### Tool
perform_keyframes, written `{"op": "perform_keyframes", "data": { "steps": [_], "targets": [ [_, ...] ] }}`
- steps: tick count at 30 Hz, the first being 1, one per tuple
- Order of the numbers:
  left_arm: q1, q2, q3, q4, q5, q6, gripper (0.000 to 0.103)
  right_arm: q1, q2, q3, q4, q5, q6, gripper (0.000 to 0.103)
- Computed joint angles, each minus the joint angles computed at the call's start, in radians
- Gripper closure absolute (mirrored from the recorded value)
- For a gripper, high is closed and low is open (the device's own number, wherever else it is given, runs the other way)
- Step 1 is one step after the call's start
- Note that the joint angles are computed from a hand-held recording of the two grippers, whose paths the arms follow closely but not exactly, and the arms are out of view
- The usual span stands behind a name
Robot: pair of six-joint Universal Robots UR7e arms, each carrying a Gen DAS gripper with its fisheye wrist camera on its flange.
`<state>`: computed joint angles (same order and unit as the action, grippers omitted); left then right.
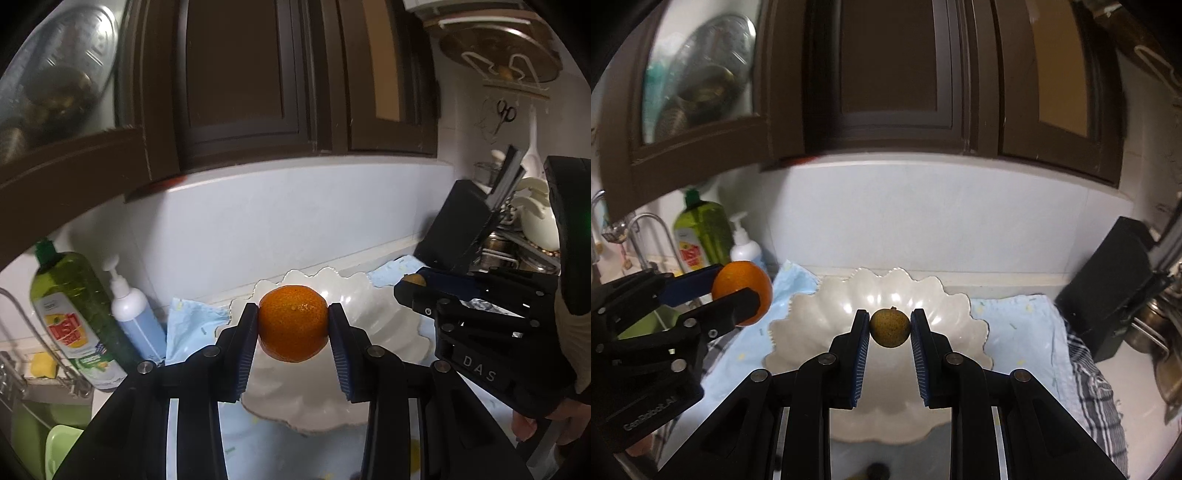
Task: Organize fruits
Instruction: 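Carry both fruits over the white bowl and open both tools to drop them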
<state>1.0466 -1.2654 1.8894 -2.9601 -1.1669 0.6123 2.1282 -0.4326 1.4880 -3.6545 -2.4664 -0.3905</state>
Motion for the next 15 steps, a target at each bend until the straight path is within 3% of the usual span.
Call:
{"op": "perform_keyframes", "data": {
  "steps": [15],
  "targets": [
    [0.063, 0.238, -0.271, 0.218, 0.049, -0.08, 0.065, -0.137, 0.017, -0.158, 0.348, 0.058, 0.084, 0.079]
  ]
}}
